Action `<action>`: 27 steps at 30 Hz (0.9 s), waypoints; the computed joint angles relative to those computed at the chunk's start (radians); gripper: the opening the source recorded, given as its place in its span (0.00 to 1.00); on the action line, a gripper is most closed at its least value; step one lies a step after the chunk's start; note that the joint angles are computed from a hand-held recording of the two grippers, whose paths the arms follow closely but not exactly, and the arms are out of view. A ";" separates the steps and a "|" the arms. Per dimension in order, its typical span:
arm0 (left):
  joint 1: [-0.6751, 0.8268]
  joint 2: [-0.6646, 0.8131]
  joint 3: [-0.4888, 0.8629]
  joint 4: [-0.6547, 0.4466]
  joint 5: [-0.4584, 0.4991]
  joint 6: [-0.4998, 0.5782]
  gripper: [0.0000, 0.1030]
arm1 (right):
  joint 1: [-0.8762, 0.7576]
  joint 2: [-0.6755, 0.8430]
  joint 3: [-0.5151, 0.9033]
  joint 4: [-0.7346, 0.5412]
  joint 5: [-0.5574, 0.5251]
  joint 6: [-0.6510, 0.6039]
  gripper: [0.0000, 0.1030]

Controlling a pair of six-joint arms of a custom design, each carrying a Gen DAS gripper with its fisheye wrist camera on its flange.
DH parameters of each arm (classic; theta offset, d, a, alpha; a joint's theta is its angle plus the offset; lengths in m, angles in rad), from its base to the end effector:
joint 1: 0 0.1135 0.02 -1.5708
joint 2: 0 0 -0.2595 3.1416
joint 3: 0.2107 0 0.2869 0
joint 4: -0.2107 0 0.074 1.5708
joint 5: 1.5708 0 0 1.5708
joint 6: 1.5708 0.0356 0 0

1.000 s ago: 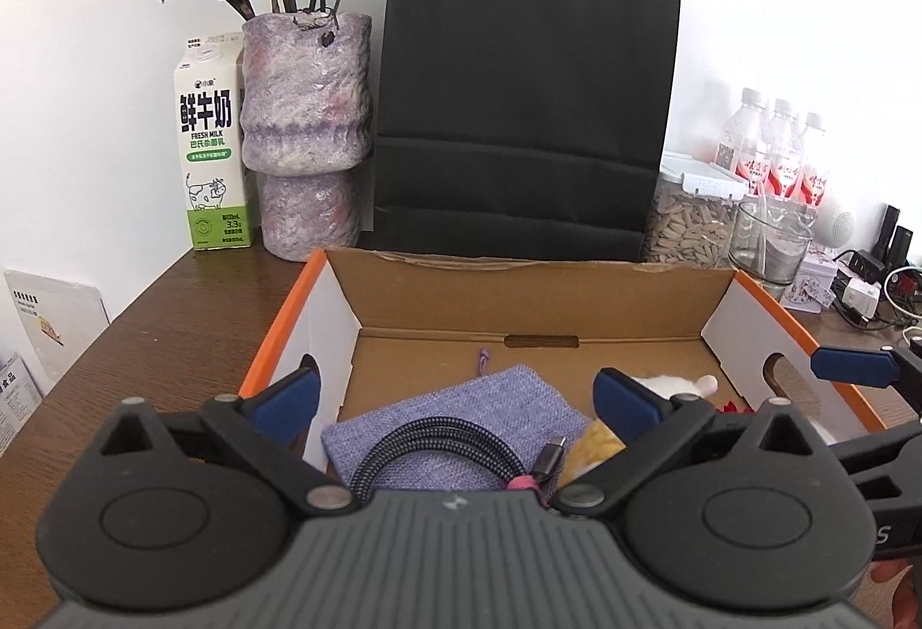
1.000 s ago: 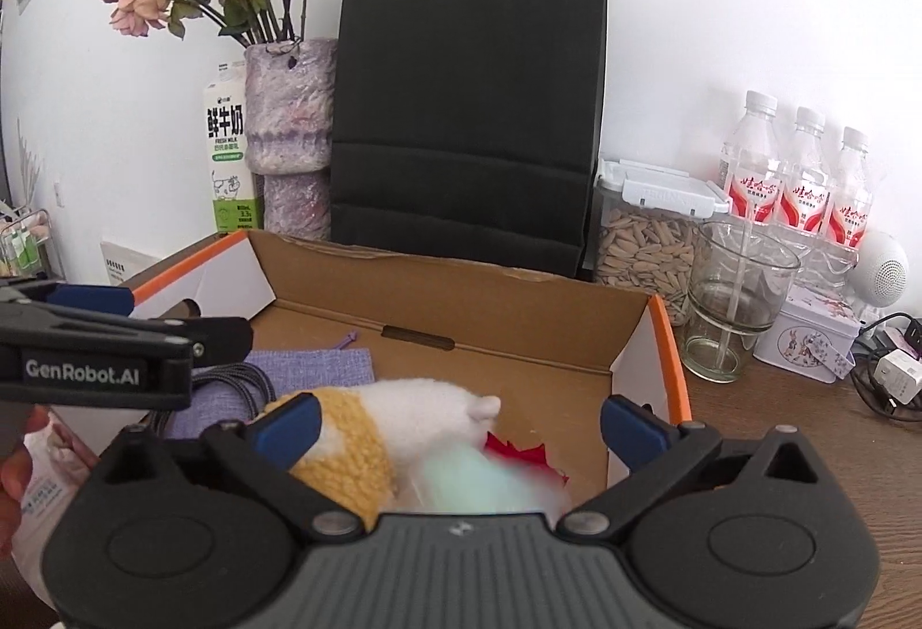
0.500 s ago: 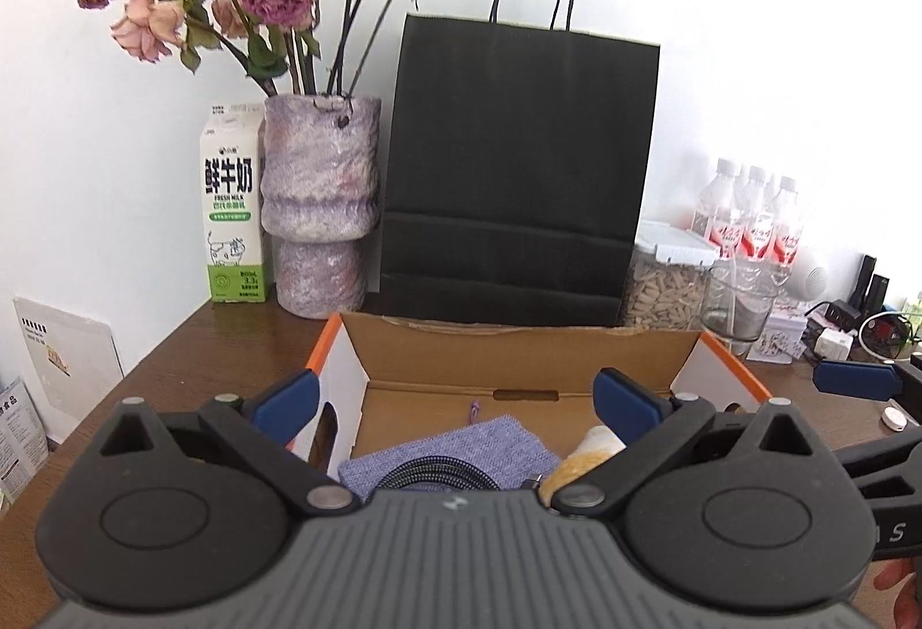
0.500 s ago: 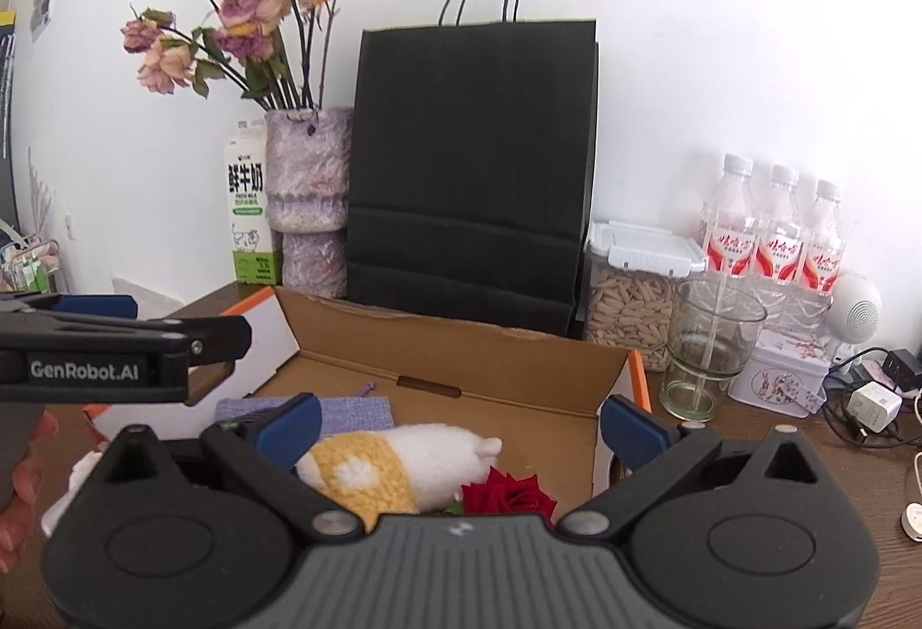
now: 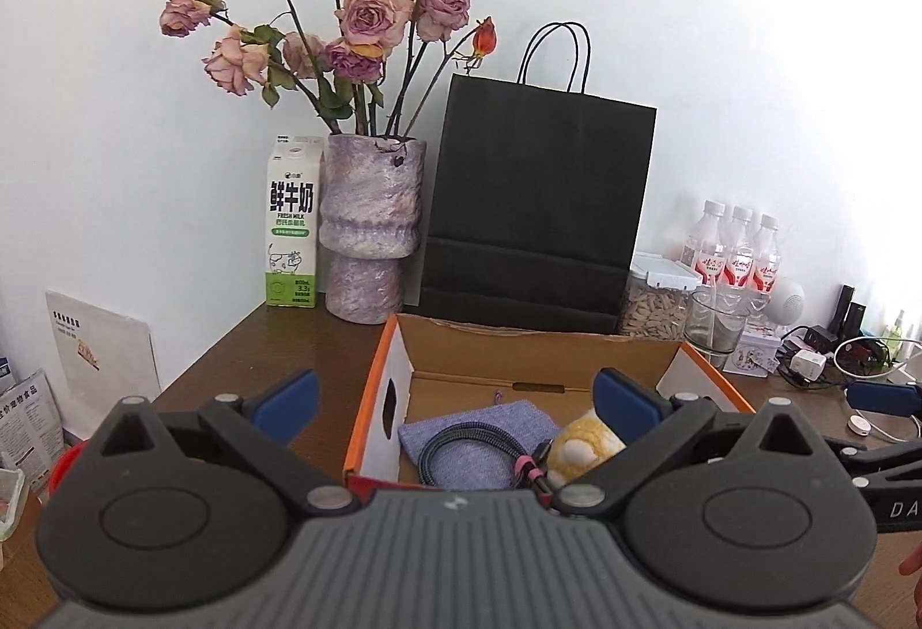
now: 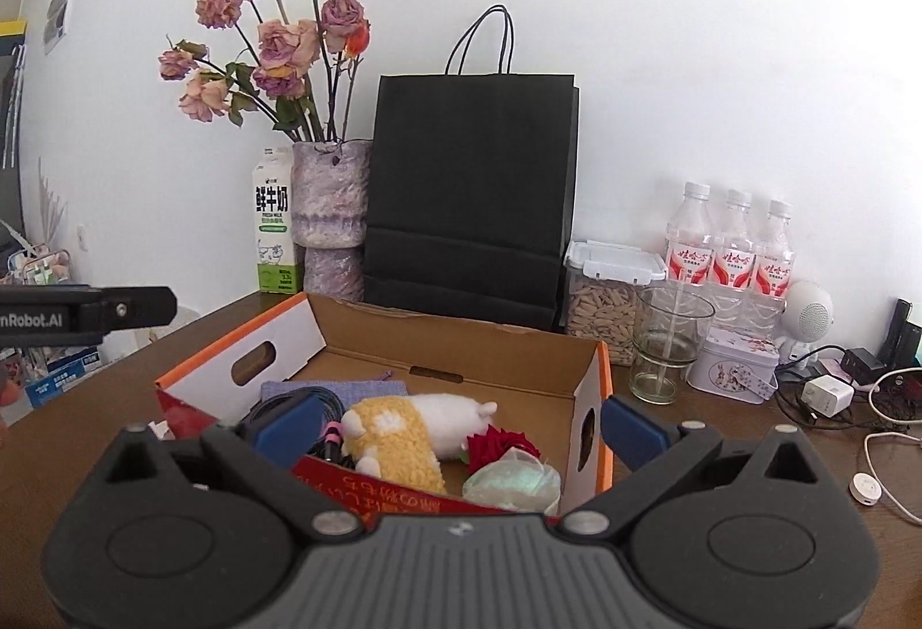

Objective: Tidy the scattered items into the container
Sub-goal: 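Open both grippers in the box and withdraw them toward the table items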

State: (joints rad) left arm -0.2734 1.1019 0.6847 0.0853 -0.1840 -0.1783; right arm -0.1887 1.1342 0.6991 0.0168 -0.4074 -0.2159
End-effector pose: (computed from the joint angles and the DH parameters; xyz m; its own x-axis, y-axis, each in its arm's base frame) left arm 0.2777 -0.0711 0.2507 -0.3263 -0.0896 -0.9410 0.0417 0.9932 -0.1090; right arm 0.2850 -0.0401 0.2415 -0.3504 -0.1333 -0.9270 -0.2646 0.9636 -0.0385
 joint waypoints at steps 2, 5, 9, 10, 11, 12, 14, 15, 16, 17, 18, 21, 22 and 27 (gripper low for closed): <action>0.001 -0.063 -0.040 -0.027 -0.007 0.006 1.00 | -0.024 -0.054 -0.038 -0.026 -0.019 -0.004 1.00; 0.011 -0.165 -0.103 -0.078 -0.009 0.009 1.00 | -0.057 -0.130 -0.090 -0.069 -0.041 -0.014 1.00; 0.016 -0.288 -0.172 -0.152 -0.020 0.010 1.00 | -0.103 -0.222 -0.154 -0.139 -0.086 -0.038 1.00; 0.016 -0.316 -0.186 -0.173 -0.025 0.010 1.00 | -0.110 -0.242 -0.167 -0.155 -0.092 -0.046 1.00; 0.015 -0.343 -0.198 -0.194 -0.031 0.009 1.00 | -0.115 -0.260 -0.181 -0.172 -0.096 -0.055 1.00; 0.016 -0.371 -0.211 -0.216 -0.036 0.009 1.00 | -0.121 -0.283 -0.198 -0.191 -0.100 -0.067 1.00; 0.023 -0.426 -0.237 -0.255 -0.032 0.014 1.00 | -0.131 -0.314 -0.221 -0.223 -0.108 -0.084 1.00; 0.026 -0.452 -0.250 -0.275 -0.033 0.014 1.00 | -0.135 -0.330 -0.234 -0.242 -0.110 -0.091 1.00; 0.029 -0.472 -0.259 -0.294 -0.034 0.014 1.00 | -0.139 -0.341 -0.245 -0.258 -0.111 -0.100 1.00; 0.033 -0.490 -0.267 -0.312 -0.034 0.013 1.00 | -0.144 -0.351 -0.254 -0.272 -0.113 -0.109 1.00; 0.036 -0.509 -0.277 -0.330 -0.035 0.013 1.00 | -0.147 -0.361 -0.265 -0.287 -0.113 -0.115 1.00; 0.045 -0.553 -0.302 -0.379 -0.031 0.013 1.00 | -0.156 -0.381 -0.289 -0.326 -0.114 -0.140 1.00; 0.047 -0.565 -0.309 -0.393 -0.030 0.013 1.00 | -0.156 -0.388 -0.296 -0.337 -0.111 -0.146 1.00; 0.051 -0.616 -0.340 -0.457 -0.022 0.005 1.00 | -0.163 -0.429 -0.328 -0.397 -0.103 -0.173 1.00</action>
